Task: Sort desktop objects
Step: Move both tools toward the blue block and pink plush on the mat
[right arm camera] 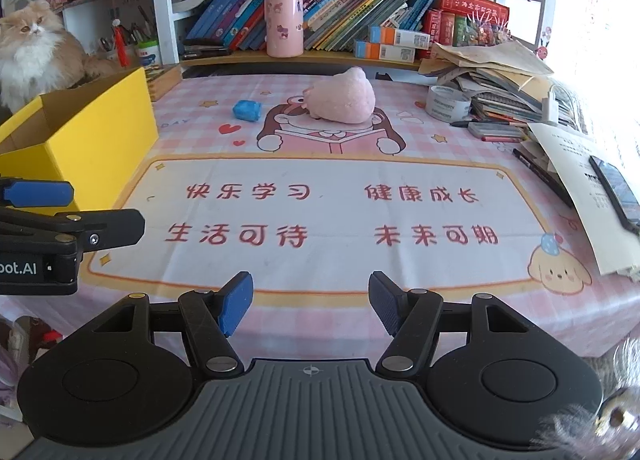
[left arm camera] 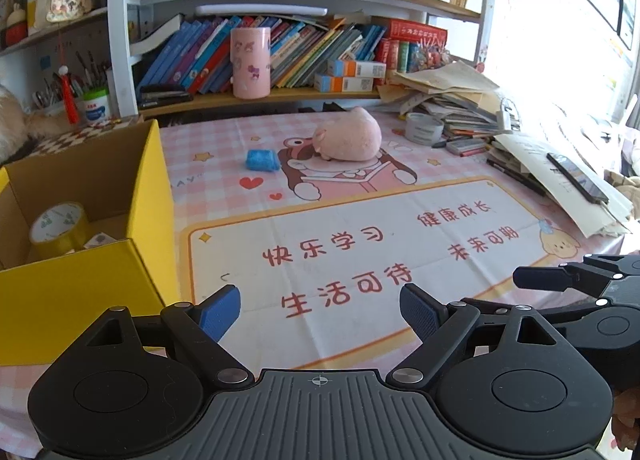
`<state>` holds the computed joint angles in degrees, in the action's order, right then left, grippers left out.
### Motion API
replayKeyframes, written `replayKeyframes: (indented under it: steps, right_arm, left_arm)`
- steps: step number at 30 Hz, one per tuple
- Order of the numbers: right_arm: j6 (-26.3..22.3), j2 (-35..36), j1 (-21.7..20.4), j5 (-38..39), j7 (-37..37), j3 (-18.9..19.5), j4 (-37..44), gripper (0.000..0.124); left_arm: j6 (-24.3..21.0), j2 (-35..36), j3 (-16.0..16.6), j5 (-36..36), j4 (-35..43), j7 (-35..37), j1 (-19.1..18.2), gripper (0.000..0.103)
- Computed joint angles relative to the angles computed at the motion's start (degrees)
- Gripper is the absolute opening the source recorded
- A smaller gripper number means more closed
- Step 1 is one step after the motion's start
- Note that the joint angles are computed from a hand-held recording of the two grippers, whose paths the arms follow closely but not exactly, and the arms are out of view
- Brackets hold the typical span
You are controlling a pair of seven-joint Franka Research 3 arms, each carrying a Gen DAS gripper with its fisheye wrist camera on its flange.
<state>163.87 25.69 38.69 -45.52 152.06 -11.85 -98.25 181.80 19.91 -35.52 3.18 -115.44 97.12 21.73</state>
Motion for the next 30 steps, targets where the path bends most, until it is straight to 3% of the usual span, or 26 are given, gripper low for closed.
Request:
replayKeyframes:
  steps: [8,17,24,30]
  right_arm:
    - [-0.2,4.6,-4.3,8.9,-11.6,1.9,6.4,0.063]
    - [-0.9,10.9,-8.3,21.4,-27.3,3.8,15.4,0.066]
    - [-2.8,17.3,-12.3,30.6,-39.1,6.8,25.3,0.067]
    - [-7.7,25.5,-15.1,37.8,-48.9,9.2,39.0,0.070]
  left_arm:
    - [-3.1,4.8,10.2,1.4,9.0,-4.4,-11.3,0.089]
    - [-6.6,9.4,20.3,4.4,18.5,-11.4,-21.6,0.089]
    - [-10.5,13.2,26.5,8.3,25.8,-18.3,-27.2,0.089]
    - [-14.1,18.2,30.4,11.9,34.2,-24.3,-30.4,0.089]
